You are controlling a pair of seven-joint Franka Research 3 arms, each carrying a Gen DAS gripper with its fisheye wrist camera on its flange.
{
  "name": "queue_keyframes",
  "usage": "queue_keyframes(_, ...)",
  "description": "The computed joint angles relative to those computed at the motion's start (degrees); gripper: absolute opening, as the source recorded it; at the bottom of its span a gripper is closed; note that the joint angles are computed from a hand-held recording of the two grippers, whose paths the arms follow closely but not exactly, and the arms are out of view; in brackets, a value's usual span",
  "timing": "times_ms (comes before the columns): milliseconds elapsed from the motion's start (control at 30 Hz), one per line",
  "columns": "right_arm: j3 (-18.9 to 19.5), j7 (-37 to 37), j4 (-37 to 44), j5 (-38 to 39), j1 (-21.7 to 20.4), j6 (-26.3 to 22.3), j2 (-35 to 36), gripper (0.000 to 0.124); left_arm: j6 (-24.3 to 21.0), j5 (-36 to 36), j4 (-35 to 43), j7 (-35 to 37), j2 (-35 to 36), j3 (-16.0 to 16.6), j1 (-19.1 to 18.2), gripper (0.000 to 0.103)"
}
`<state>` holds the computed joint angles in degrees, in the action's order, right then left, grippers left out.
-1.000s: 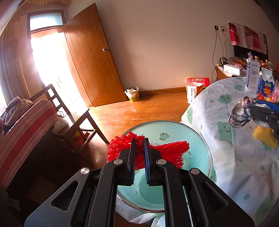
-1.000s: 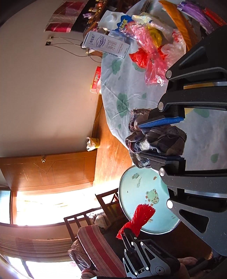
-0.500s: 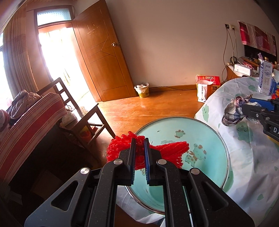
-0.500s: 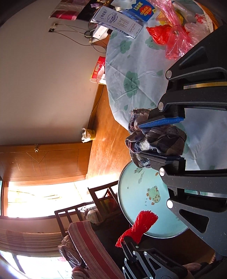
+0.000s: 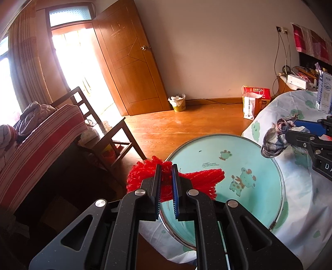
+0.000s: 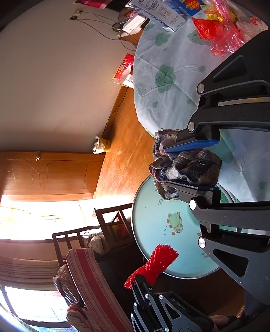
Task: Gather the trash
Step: 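Open both tools to drop the mesh bag and cloth into the bucket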
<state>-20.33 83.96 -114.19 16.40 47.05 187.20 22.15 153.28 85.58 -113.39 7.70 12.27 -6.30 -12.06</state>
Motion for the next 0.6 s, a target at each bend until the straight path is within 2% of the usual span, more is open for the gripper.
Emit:
queue_keyframes(200, 6.22, -1.76, 0.76, -1.59, -5.84, -1.15, -0.34, 0.028, 0.24, -0.89, 0.14, 0.82, 0.15, -0.03, -0.05, 0.013)
queue_keyframes(267, 8.03, -2.16, 1.07, -2.38, -7.57, -1.85, -0.38, 0.034, 1.50, -1.03, 0.23, 1.30, 0.31, 0.03, 0.16, 0.018)
queue_keyframes(300, 7.75, -1.93, 1.12, -2.82, -7.28, -2.17, -0.41, 0.046, 2.22, -1.04, 0.19, 1.34, 0.32, 0.06, 0.24, 0.024)
queue_keyframes(333, 7.63, -1.71, 1.11, -3.28, -7.18, -2.22, -0.44, 0.056, 2.10, -0.90, 0.19, 1.29, 0.31, 0.06, 0.08, 0.039)
queue_keyframes(367, 6.93, -1.34, 1.04, -3.75, -6.51, -2.15, -0.43, 0.058, 1.92, -0.18, 0.10, 0.71, 0.20, 0.12, -0.11, 0.046)
queue_keyframes(400, 5.94, -0.91, 1.02, -4.17, -5.59, -2.17, -0.36, 0.059, 2.00, 0.33, 0.05, 0.32, 0.13, 0.12, -0.18, 0.050)
queue_keyframes(500, 3.78, 0.32, 0.94, -5.02, -3.60, -2.08, -0.15, 0.067, 3.57, 0.46, 0.07, 0.22, 0.22, 0.15, 0.18, 0.053)
queue_keyframes(600, 2.36, 1.36, 0.82, -5.27, -2.42, -2.00, -0.11, 0.069, 4.16, 1.11, 0.24, -0.52, 0.43, 0.18, 0.23, 0.062)
